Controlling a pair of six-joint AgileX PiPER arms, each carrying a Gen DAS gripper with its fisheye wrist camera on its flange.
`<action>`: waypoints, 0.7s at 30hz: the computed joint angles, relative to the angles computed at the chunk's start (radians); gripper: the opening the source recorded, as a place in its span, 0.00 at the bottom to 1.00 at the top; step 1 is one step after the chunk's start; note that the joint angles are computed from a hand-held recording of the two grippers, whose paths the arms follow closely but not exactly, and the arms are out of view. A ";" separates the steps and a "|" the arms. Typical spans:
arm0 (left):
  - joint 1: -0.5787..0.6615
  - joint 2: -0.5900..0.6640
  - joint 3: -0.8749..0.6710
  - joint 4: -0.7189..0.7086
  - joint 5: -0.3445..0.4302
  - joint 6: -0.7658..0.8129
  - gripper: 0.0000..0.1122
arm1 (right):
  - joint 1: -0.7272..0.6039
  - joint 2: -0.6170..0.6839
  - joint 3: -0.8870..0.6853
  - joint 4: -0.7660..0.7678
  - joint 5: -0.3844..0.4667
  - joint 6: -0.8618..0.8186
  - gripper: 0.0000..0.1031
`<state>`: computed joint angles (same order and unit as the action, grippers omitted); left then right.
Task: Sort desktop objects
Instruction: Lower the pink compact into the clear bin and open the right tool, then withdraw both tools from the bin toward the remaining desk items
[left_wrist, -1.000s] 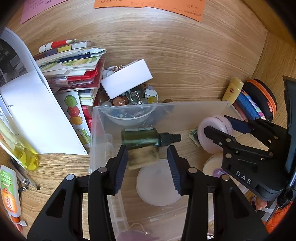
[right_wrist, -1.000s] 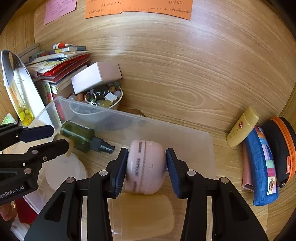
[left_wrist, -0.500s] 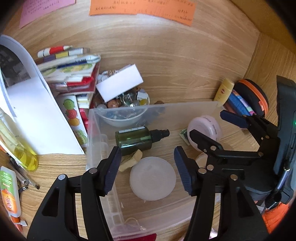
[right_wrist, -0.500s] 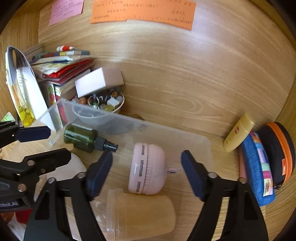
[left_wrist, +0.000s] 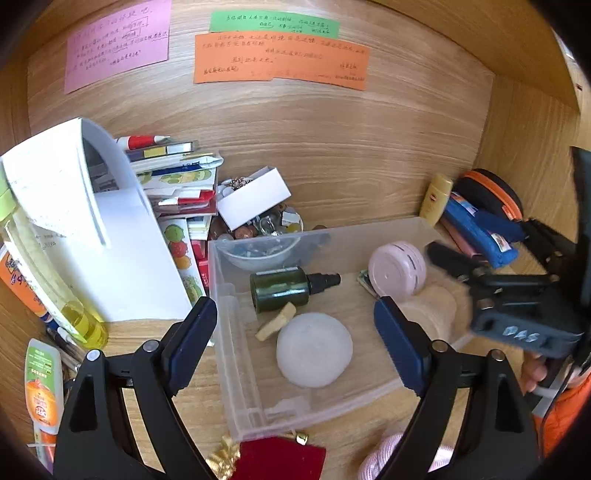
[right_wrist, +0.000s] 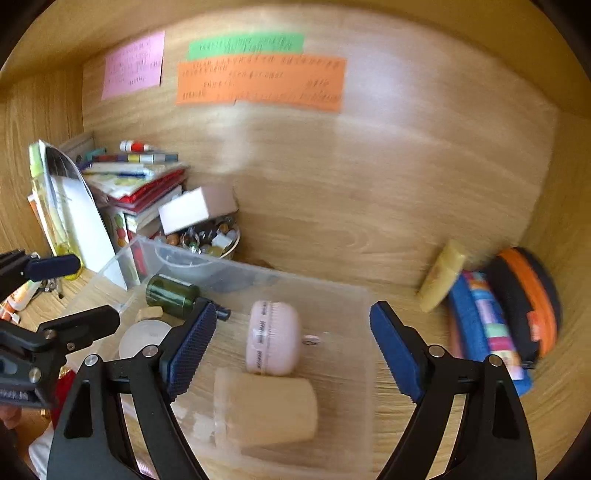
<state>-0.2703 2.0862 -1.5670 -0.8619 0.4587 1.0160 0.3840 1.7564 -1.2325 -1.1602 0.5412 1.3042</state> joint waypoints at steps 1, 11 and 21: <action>0.007 -0.011 0.017 0.002 -0.002 0.004 0.79 | 0.006 -0.024 0.031 -0.045 0.000 0.034 0.81; 0.129 -0.058 0.095 0.083 0.092 -0.067 0.85 | 0.066 -0.226 0.296 -0.146 0.061 0.156 0.95; 0.171 -0.059 0.180 0.149 0.108 -0.075 0.85 | 0.050 -0.352 0.498 -0.024 -0.004 0.086 0.96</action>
<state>-0.0990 2.0270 -1.3869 -0.7132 0.5667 0.9412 0.4337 1.4042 -0.7345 -1.1846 0.5373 1.3900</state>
